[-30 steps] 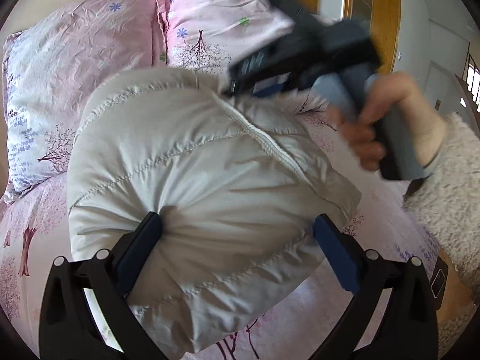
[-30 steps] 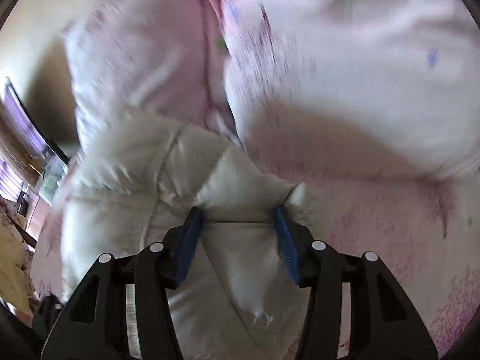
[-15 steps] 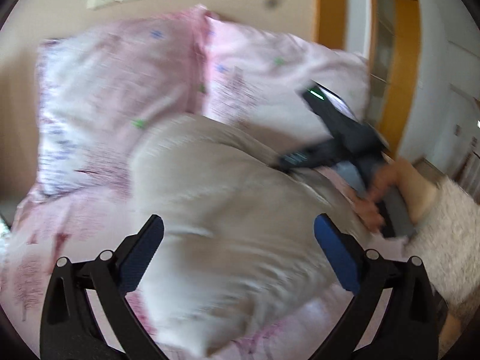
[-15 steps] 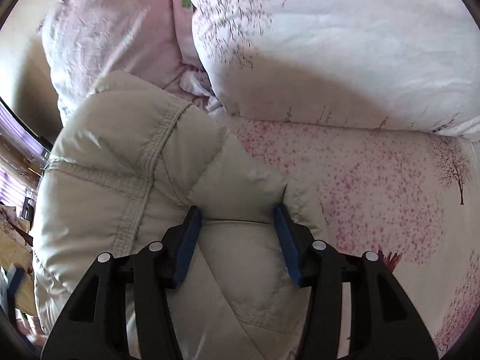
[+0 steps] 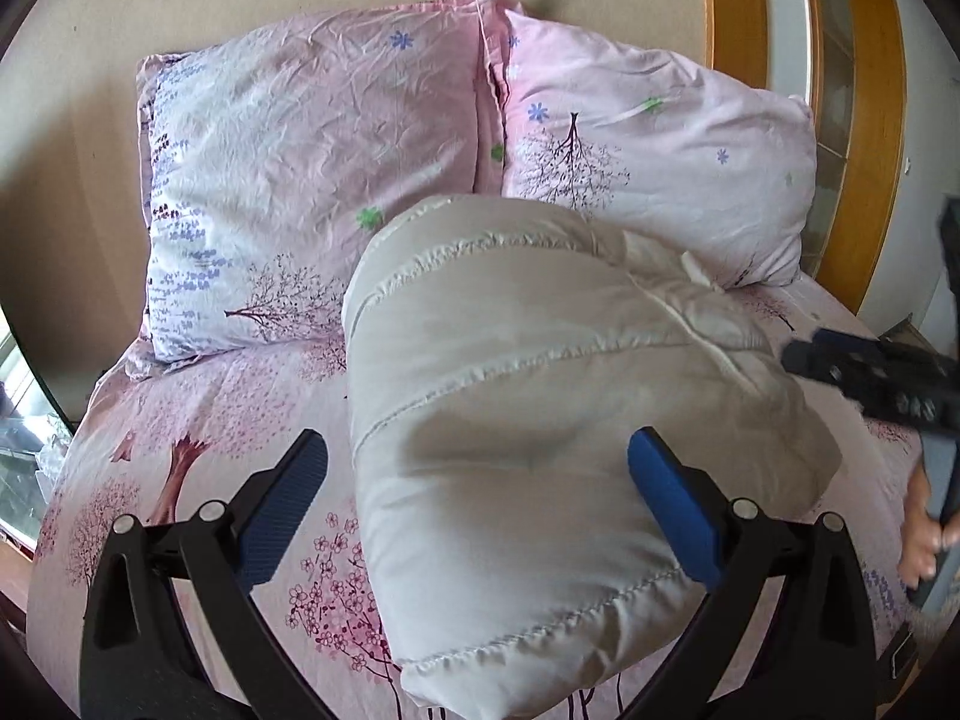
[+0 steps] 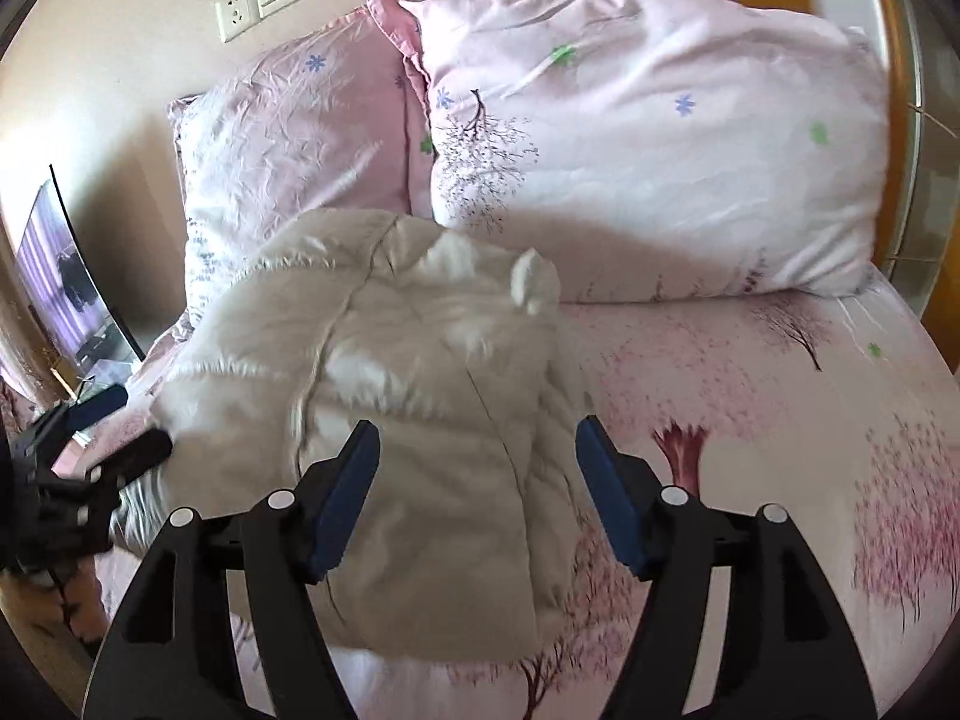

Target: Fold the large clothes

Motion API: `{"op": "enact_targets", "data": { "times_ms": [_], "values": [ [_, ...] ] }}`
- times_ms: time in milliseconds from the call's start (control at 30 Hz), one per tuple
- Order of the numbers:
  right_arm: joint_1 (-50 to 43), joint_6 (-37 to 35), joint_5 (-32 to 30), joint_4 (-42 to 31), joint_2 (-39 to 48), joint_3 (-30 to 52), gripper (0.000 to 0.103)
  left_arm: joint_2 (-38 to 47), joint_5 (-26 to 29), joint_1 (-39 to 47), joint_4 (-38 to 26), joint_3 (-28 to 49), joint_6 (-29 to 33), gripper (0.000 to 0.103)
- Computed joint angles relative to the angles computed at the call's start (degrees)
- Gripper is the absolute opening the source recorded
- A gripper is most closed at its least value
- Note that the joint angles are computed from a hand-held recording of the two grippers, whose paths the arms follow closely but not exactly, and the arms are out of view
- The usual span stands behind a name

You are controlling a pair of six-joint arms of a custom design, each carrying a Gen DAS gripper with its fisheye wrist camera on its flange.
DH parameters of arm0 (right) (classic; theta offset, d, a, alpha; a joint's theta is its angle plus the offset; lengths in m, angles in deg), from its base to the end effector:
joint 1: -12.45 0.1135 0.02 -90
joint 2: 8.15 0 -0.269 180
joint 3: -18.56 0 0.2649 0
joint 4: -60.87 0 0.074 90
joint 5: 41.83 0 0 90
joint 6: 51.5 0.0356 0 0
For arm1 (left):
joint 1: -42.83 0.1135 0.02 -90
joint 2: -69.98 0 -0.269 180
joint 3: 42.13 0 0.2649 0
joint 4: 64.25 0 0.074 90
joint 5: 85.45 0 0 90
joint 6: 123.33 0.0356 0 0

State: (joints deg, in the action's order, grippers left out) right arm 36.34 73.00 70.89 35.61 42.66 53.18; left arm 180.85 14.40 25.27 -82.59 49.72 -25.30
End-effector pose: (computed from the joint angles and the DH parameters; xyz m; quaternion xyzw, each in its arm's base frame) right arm 0.1743 0.0621 0.1774 0.1633 0.8824 0.0399 0.4394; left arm 0.4300 -0.1425 0.2123 0.2349 0.8624 -0.1134 0.4338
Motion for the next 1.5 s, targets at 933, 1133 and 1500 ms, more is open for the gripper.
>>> {"op": "enact_targets", "data": {
  "times_ms": [933, 1133, 1500],
  "values": [
    [11.7, 15.8, 14.1, -9.5, -4.5, -3.5, 0.102, -7.9, 4.1, 4.2, 10.7, -13.6, -0.9, 0.101],
    [24.1, 27.9, 20.9, -22.6, -3.4, 1.1, 0.102, -12.3, 3.1, 6.5, 6.1, -18.4, -0.2, 0.101],
    [39.8, 45.0, 20.7, -30.0, 11.9, 7.3, 0.102, -16.6, -1.3, 7.7, 2.5, -25.3, -1.1, 0.101]
  ]
}}
